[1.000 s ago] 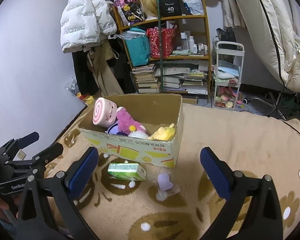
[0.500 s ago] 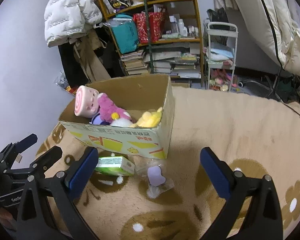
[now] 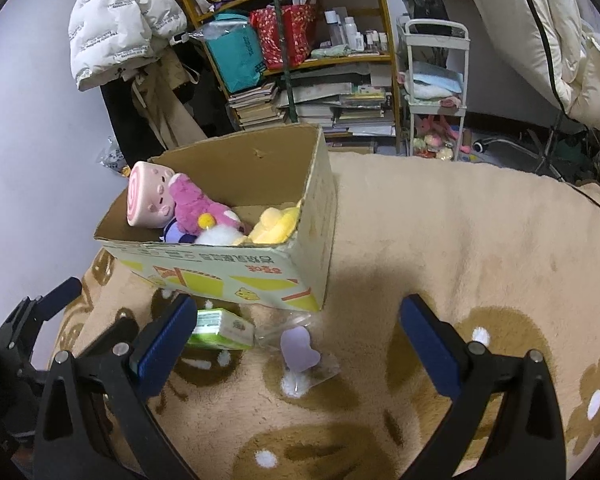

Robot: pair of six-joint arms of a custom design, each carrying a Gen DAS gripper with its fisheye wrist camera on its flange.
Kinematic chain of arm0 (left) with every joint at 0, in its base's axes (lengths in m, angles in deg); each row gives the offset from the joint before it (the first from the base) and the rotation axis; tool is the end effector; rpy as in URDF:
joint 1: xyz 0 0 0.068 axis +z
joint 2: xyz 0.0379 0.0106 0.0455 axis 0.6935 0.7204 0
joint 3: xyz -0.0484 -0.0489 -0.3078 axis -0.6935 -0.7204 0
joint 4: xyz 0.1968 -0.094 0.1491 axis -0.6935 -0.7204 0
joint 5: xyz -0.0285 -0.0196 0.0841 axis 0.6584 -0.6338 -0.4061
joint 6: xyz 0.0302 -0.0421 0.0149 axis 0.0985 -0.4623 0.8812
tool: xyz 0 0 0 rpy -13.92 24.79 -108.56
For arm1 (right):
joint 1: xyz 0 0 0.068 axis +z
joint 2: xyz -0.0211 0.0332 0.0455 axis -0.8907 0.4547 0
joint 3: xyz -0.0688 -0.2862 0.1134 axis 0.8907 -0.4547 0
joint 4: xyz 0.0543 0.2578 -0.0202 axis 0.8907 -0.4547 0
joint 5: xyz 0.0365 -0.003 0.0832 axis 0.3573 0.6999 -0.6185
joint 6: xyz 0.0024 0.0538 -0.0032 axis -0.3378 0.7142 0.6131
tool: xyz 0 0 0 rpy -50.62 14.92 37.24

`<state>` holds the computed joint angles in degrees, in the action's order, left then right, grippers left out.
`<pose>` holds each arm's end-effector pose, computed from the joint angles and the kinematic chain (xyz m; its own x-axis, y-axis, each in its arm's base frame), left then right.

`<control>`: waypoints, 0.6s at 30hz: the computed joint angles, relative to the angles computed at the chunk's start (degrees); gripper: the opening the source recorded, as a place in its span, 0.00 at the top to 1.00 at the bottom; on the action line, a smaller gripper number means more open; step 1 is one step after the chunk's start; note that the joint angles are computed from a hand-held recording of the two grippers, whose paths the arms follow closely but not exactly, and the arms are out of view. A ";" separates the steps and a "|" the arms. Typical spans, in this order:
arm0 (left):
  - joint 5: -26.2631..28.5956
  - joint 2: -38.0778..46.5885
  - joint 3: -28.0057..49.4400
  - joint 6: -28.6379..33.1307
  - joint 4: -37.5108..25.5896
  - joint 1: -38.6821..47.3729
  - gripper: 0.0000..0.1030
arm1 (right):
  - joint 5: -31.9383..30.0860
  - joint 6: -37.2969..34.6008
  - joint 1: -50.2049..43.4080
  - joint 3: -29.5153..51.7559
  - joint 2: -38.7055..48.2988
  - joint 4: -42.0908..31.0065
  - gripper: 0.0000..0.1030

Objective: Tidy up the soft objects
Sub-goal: 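Lower both tools toward the green box and clear plastic bag on the rug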

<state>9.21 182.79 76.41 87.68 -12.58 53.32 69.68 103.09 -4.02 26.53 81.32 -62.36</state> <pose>0.1846 0.0156 0.0954 -0.6375 0.3467 -0.6880 0.4720 0.8816 0.0069 0.1512 0.2155 0.0991 -0.7444 0.3318 -0.5795 0.2349 0.9425 0.2379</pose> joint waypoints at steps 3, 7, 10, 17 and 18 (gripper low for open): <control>0.49 1.95 0.68 0.10 -0.23 -1.51 0.05 | -1.46 -0.34 -1.16 -0.27 1.04 1.64 0.00; -0.74 5.64 0.40 -0.41 3.49 -4.32 0.05 | -3.16 -1.00 -2.48 -0.61 2.63 3.89 0.00; -2.26 8.70 0.12 -0.35 6.61 -6.46 0.05 | -4.48 -1.09 -3.43 -0.21 4.30 5.04 0.00; -5.69 16.46 1.35 -1.32 11.18 -9.55 0.05 | -8.71 -1.07 -5.85 -0.46 7.91 8.51 0.00; -6.08 17.18 1.65 -1.55 11.42 -9.94 0.05 | -9.48 -1.00 -6.27 -0.47 8.57 8.98 0.00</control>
<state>3.14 199.97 78.06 86.13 -1.16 43.38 60.20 102.09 -10.30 26.06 89.90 -53.38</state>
